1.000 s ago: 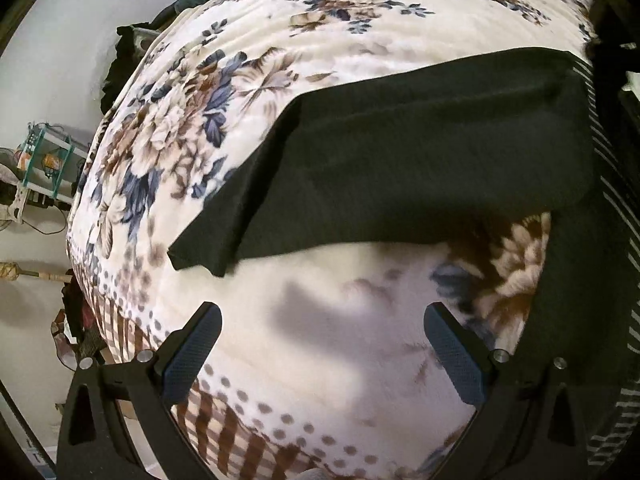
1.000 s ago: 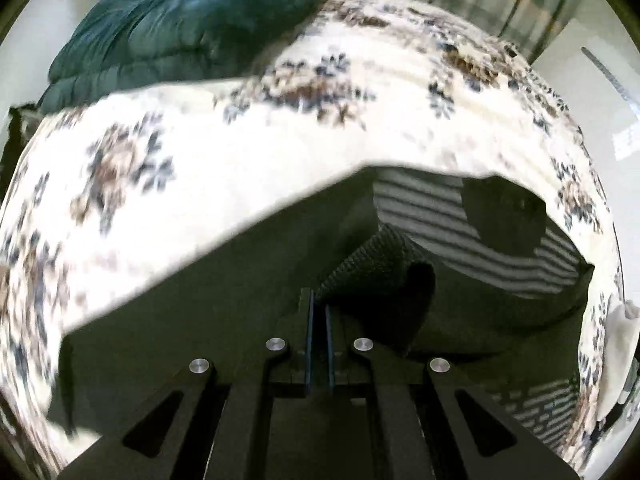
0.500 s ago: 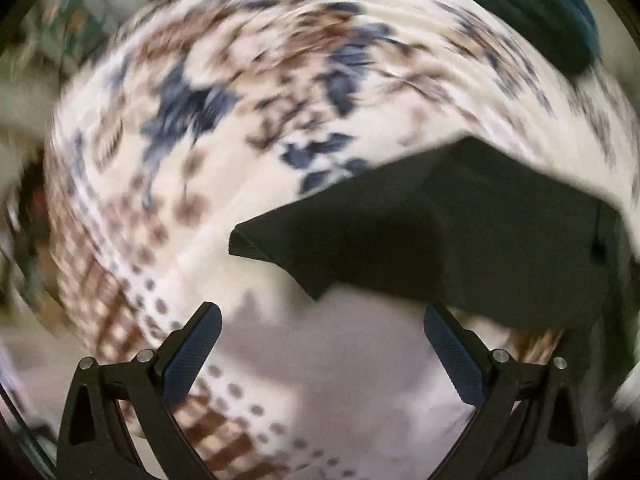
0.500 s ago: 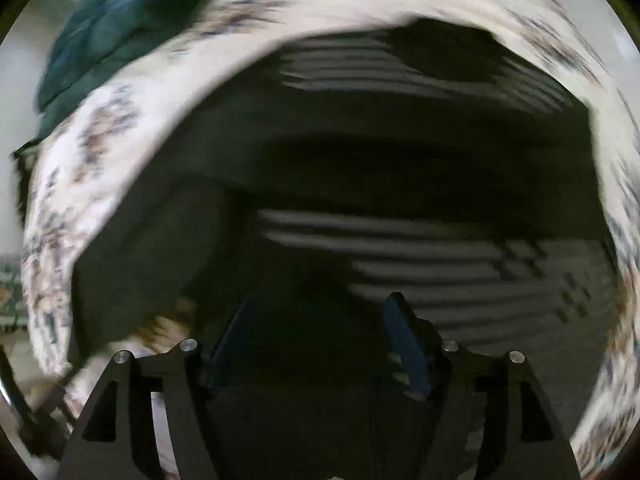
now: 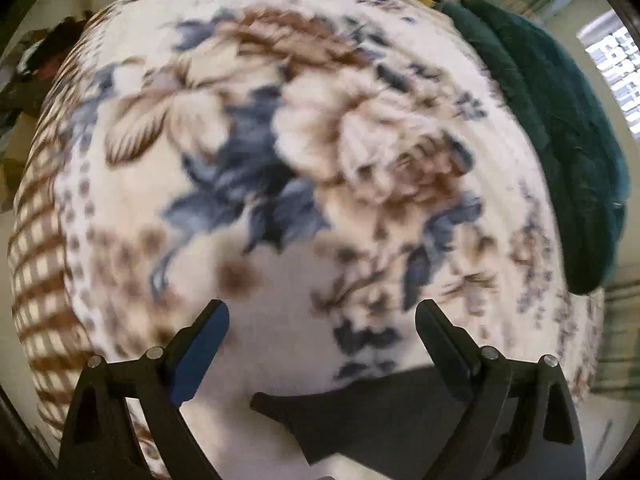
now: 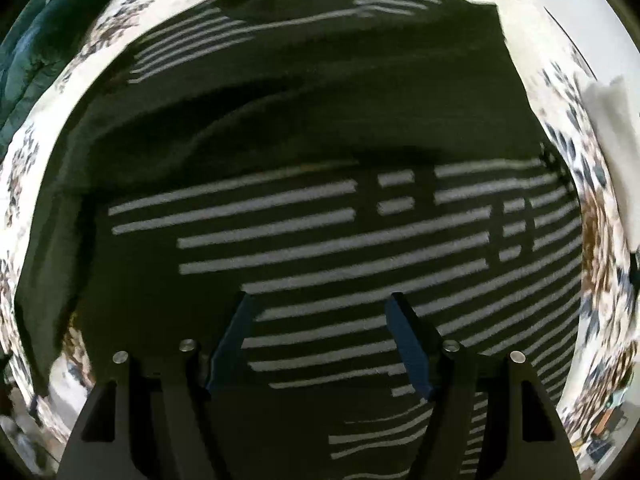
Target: Fold small clothes
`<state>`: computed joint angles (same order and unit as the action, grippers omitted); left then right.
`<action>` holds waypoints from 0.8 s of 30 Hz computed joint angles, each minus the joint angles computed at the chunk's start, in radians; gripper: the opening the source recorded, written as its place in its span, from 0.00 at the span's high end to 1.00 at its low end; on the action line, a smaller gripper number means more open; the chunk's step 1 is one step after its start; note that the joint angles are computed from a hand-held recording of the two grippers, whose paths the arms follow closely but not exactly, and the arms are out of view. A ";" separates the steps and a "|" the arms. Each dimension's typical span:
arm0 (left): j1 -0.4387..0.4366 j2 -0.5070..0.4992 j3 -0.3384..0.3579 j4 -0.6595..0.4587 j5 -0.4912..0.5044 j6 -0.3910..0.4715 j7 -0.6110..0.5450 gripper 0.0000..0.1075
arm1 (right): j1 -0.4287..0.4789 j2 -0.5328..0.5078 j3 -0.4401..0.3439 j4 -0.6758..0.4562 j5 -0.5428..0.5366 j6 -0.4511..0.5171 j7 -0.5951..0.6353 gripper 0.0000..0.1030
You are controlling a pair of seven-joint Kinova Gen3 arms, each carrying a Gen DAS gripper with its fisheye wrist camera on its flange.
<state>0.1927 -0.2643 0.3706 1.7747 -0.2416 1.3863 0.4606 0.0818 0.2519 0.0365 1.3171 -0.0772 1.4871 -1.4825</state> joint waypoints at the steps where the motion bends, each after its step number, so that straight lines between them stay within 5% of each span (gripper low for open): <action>1: 0.027 0.005 -0.007 -0.025 0.008 0.024 -0.041 0.12 | -0.005 0.000 -0.004 -0.008 -0.003 0.003 0.000 0.31; 7: 0.285 0.257 -0.102 -0.172 0.087 0.104 -0.248 0.12 | -0.058 -0.017 -0.022 0.007 0.034 -0.009 -0.001 0.31; 9: 0.299 0.332 -0.135 -0.196 0.090 0.139 -0.267 0.11 | -0.074 -0.021 -0.023 0.018 0.050 -0.018 -0.014 0.31; 12: 0.198 0.329 -0.102 -0.156 0.057 0.166 -0.221 0.11 | -0.097 -0.009 -0.023 0.006 0.076 -0.016 -0.042 0.31; 16: 0.014 0.183 -0.011 -0.079 -0.003 0.204 -0.152 0.11 | -0.110 0.009 -0.021 -0.023 0.097 -0.018 -0.066 0.31; 19: -0.042 0.065 0.021 -0.003 0.087 0.108 -0.129 0.11 | -0.098 0.011 -0.016 -0.023 0.094 -0.011 -0.066 0.31; 24: -0.051 0.057 0.048 0.082 0.234 -0.095 0.037 0.12 | -0.137 0.011 0.013 0.017 0.167 -0.058 -0.099 0.31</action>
